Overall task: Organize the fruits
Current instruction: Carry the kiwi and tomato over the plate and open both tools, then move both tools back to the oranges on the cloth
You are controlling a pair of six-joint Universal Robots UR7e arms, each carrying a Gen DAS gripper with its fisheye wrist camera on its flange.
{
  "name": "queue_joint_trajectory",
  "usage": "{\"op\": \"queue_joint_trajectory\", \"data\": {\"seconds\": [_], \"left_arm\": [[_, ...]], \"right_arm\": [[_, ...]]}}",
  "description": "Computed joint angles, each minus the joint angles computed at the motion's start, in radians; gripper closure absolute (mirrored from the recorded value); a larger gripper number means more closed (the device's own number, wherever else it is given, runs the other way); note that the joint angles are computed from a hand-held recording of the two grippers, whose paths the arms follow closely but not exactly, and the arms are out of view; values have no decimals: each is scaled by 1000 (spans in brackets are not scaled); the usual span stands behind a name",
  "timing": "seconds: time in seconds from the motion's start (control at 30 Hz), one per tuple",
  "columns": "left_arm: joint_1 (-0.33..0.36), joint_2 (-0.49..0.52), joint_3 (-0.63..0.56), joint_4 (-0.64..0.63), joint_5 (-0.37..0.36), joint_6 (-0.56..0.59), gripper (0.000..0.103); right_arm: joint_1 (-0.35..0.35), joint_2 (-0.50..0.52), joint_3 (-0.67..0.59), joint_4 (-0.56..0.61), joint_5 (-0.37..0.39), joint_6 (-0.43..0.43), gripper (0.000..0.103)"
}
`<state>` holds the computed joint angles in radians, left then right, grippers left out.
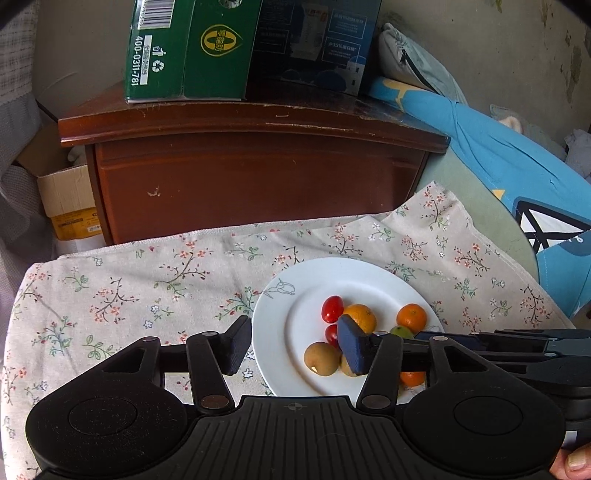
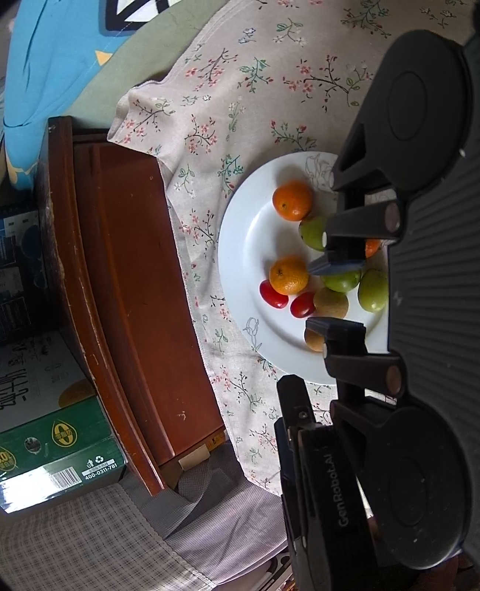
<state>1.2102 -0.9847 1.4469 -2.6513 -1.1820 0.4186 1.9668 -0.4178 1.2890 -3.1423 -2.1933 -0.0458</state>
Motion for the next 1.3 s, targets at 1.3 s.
{"op": "queue_joint_trajectory", "data": {"seconds": [1.3], "left_arm": [[2,-195,181,130,253,-82,18]], "right_arm": [[36,-17,157,16,14,123,46]]}}
